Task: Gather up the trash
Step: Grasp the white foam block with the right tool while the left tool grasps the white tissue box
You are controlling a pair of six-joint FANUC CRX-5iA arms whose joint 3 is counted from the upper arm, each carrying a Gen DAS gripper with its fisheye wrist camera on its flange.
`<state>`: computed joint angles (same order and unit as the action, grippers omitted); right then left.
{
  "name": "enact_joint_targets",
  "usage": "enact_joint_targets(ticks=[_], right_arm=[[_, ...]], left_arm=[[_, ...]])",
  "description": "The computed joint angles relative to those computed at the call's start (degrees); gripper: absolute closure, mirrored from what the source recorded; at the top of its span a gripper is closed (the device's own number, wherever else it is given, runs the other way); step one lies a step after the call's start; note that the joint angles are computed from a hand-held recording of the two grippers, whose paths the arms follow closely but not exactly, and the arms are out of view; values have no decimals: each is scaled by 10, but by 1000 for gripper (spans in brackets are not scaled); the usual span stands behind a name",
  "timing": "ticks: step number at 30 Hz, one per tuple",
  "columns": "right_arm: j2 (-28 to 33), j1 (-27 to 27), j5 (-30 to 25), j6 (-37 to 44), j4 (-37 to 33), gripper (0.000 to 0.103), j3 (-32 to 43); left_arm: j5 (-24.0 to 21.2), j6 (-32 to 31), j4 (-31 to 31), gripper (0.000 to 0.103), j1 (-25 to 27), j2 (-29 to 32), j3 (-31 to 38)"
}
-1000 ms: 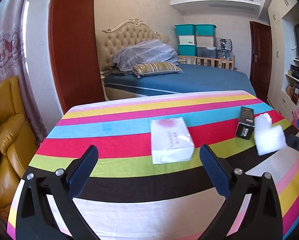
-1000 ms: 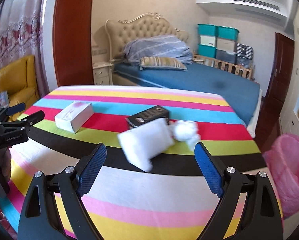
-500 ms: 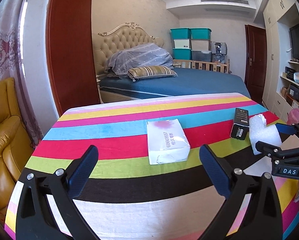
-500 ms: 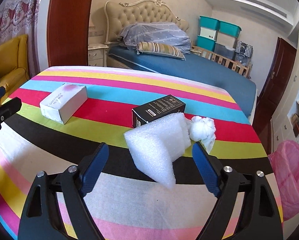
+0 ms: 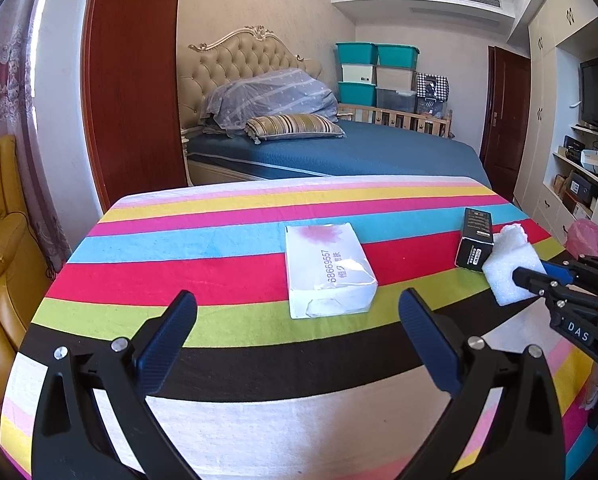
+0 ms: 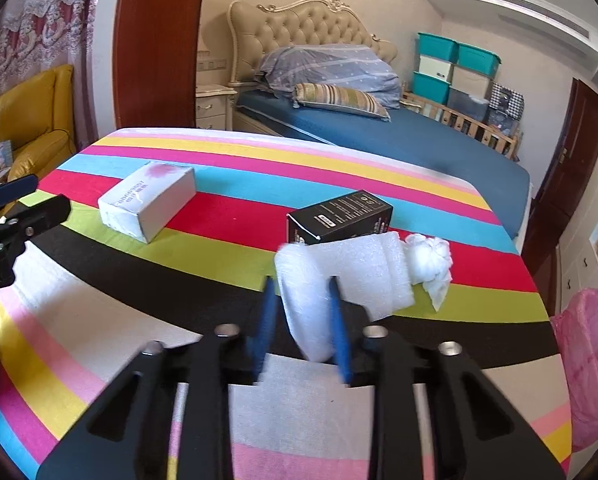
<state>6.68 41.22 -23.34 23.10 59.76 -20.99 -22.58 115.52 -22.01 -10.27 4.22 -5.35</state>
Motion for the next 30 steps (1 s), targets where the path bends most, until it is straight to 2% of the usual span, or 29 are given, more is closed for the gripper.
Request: enact_joint_targets(ticks=[4,7,9,11,13,17,24,30], right_arm=[[-18,-25,36,-120,145,87,-41],[-28,-47,52,-206,236,87,-60],[-36,-70,69,-283,312,87,-72],[-41,-85,82,-324,350,87,-77],[-44,-97,95,-353,378,87,-80],[-49,-112,111,-394,425,87,-84],[-57,-143,139,-476,507,87,-88],[-57,-142,141,-470,499,87,-88]], left_arm=[[5,-31,32,5,6,2,-6],[19,-106,110,5,21,6,-21],[22,-175,193,5,36,13,-35],[22,-230,273,6,48,24,-44],[15,-248,310,6,52,37,-40],[-22,-218,288,6,45,70,7],[-126,-91,140,6,12,127,129],[-191,-84,132,18,10,166,187]])
